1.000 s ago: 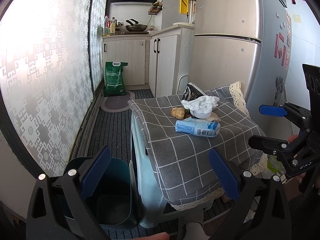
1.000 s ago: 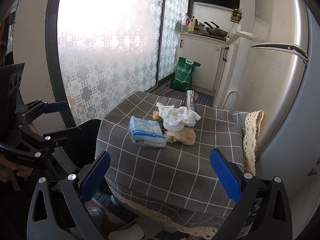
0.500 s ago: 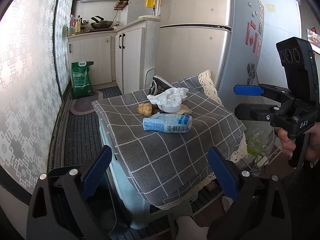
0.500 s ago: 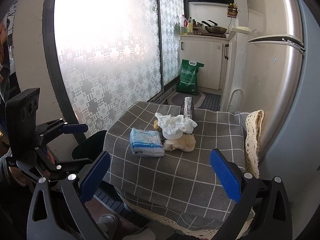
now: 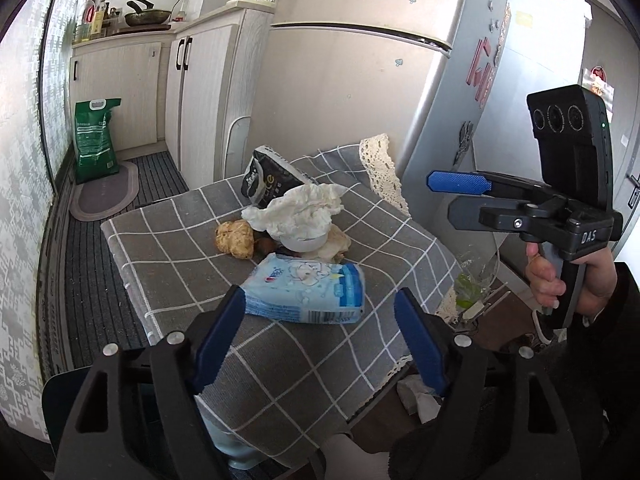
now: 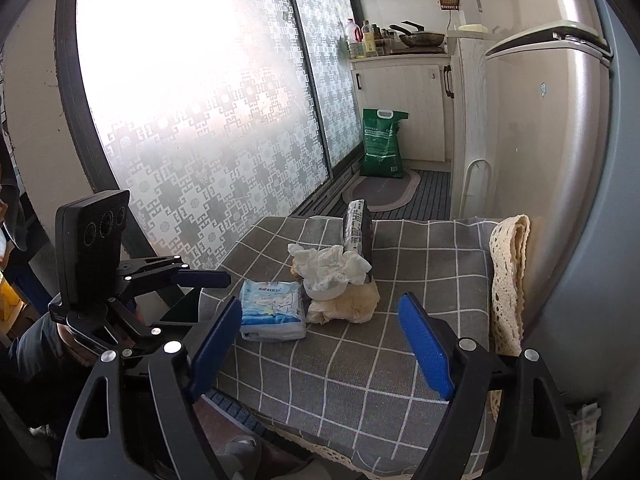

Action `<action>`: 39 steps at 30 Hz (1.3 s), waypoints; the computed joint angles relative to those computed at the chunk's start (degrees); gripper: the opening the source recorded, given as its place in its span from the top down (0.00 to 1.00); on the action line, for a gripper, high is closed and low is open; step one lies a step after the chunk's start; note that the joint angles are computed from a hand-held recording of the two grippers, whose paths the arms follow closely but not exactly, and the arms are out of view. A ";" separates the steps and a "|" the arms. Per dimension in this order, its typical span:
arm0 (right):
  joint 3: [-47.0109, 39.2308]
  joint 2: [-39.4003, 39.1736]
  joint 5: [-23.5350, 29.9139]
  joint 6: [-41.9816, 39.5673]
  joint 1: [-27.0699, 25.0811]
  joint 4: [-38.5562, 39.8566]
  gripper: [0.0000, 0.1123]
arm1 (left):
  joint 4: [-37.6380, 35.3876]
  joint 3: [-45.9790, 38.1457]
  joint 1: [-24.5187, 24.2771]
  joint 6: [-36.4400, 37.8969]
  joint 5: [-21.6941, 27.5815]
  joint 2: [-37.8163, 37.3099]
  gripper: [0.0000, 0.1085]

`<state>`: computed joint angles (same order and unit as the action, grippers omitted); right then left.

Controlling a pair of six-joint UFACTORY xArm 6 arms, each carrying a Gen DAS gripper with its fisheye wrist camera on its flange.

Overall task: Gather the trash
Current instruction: 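Reach the left tool to the blue wet-wipe pack while the right tool reaches the white tissue, then close the left tool on the wipe pack while the right tool grips the tissue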

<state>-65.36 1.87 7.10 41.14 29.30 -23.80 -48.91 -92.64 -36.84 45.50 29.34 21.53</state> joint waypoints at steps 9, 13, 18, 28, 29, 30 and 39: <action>-3.60 3.85 -0.22 -24.80 0.95 27.18 0.27 | -2.17 -6.94 2.45 -1.07 7.42 5.61 0.17; -6.67 6.22 0.92 -31.41 0.85 34.91 0.27 | -2.27 -9.55 2.57 -1.00 9.33 7.40 0.15; -10.57 9.39 3.02 -35.91 0.81 40.07 0.33 | -1.46 -12.35 2.30 -1.66 10.21 9.52 0.14; -13.97 13.26 4.63 -34.73 -0.18 41.32 0.58 | 4.09 -12.89 1.17 -4.39 6.51 10.19 0.30; -14.19 13.47 4.86 -34.24 -0.21 40.84 0.60 | 3.69 -12.63 1.23 -3.88 6.56 10.00 0.31; -14.46 13.69 5.15 -33.17 -0.28 39.63 0.62 | 3.55 -12.36 1.22 -3.58 6.39 9.82 0.31; -16.78 14.41 7.65 -25.86 -0.06 28.82 0.83 | 1.45 -9.89 1.21 -0.74 5.78 8.19 0.33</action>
<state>-82.14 16.29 14.74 15.28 29.24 5.02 -47.47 -102.53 -35.62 44.76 35.12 29.72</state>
